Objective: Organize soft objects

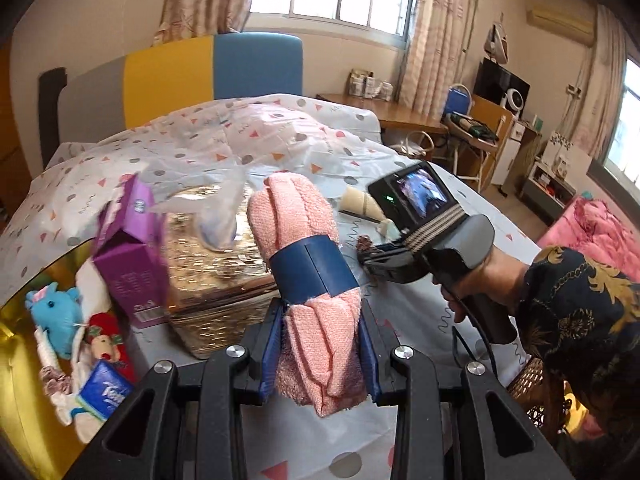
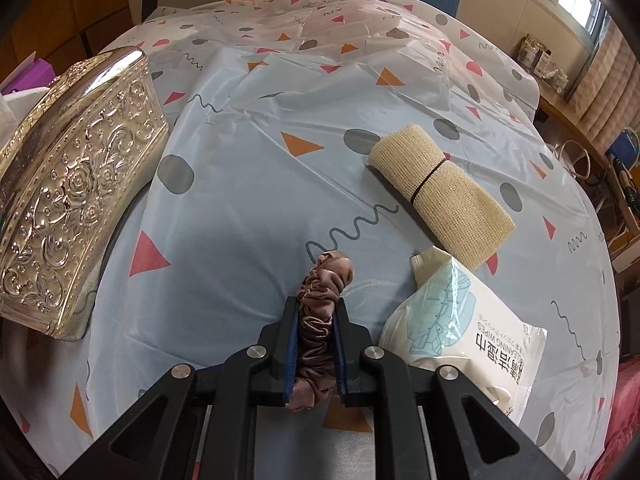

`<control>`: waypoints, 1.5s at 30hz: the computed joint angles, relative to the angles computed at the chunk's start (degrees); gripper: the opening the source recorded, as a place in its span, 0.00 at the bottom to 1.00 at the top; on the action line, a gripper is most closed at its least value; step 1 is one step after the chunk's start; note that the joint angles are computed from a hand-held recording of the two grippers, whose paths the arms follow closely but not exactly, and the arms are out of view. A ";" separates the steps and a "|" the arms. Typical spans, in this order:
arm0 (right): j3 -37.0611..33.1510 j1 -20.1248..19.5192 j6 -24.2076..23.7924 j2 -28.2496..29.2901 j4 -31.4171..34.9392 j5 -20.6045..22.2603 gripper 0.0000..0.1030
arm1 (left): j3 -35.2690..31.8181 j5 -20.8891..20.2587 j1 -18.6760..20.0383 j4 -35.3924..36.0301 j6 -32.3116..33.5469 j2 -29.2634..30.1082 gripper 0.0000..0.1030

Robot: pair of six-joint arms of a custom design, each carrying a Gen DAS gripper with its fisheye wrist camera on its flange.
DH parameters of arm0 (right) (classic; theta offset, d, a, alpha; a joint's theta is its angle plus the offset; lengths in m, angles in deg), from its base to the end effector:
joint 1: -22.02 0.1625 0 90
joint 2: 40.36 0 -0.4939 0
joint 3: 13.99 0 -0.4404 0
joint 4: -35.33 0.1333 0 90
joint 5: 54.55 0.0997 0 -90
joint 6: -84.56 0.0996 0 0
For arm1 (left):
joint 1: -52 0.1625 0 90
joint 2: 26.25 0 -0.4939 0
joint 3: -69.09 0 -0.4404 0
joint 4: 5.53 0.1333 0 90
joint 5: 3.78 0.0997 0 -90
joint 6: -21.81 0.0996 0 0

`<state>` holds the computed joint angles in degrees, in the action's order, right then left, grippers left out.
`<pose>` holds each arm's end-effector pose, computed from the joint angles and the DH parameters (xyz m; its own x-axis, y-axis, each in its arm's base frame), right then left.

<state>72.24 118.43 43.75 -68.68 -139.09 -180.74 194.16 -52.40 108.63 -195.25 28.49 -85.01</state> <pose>0.1627 -0.7806 -0.0037 -0.5640 -0.4511 0.6916 -0.6190 0.7854 0.0075 -0.1403 -0.5751 0.1740 -0.7678 0.1891 -0.6121 0.5522 0.6797 -0.4827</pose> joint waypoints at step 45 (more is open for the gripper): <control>-0.41 0.43 -1.85 0.93 -1.86 -1.72 0.14 | -8.18 12.59 23.69 16.91 -23.77 -13.07 0.45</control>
<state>71.82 118.86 41.90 -67.75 -140.95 -182.46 185.98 -39.81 132.32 -178.34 4.72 -98.08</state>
